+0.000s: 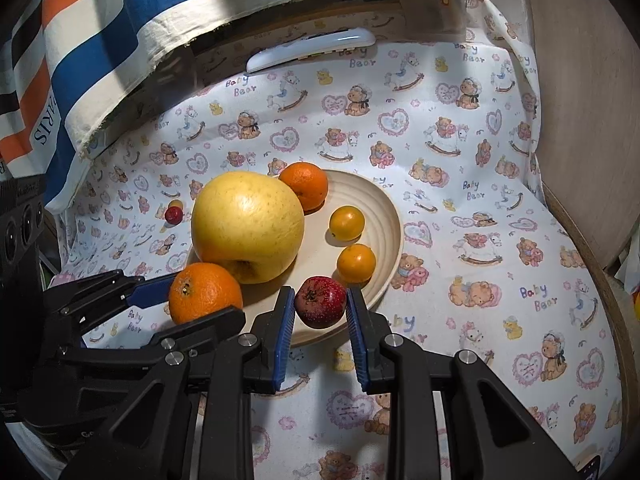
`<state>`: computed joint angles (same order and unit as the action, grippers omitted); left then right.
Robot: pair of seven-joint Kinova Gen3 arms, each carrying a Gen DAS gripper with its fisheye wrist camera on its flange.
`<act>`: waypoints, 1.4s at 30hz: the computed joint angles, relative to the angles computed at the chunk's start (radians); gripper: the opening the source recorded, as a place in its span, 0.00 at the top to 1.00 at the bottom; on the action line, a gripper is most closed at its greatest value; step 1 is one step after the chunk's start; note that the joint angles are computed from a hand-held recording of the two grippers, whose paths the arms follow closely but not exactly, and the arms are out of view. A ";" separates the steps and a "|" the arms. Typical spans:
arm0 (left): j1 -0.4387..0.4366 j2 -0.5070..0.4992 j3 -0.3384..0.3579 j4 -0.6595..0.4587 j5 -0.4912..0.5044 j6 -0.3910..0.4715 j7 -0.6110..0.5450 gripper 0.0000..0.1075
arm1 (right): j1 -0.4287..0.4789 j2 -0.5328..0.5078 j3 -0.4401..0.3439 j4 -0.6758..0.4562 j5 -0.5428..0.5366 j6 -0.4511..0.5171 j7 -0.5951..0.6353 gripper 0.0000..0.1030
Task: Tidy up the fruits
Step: 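Carry the orange and red date over the cream plate with both tools, then open both tools to release the orange and red date onto the plate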
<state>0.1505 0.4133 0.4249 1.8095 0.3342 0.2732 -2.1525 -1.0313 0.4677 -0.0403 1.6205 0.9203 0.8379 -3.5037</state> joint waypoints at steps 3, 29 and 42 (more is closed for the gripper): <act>0.012 0.008 -0.012 -0.008 -0.005 -0.009 0.010 0.55 | 0.003 0.004 -0.002 -0.005 -0.008 0.003 0.006 0.74; -0.096 0.006 0.098 0.046 -0.042 -0.121 0.021 0.41 | 0.017 0.002 0.012 0.006 -0.055 -0.013 0.003 0.73; -0.432 -0.053 0.414 0.221 -0.145 -0.346 0.086 0.28 | -0.030 0.009 0.020 -0.001 0.021 0.061 -0.075 0.73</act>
<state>-0.2820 0.3600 0.8393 2.0305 0.1896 -0.0729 -2.0664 -1.0608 0.4762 -0.0207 1.6199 0.9415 0.8985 -3.5783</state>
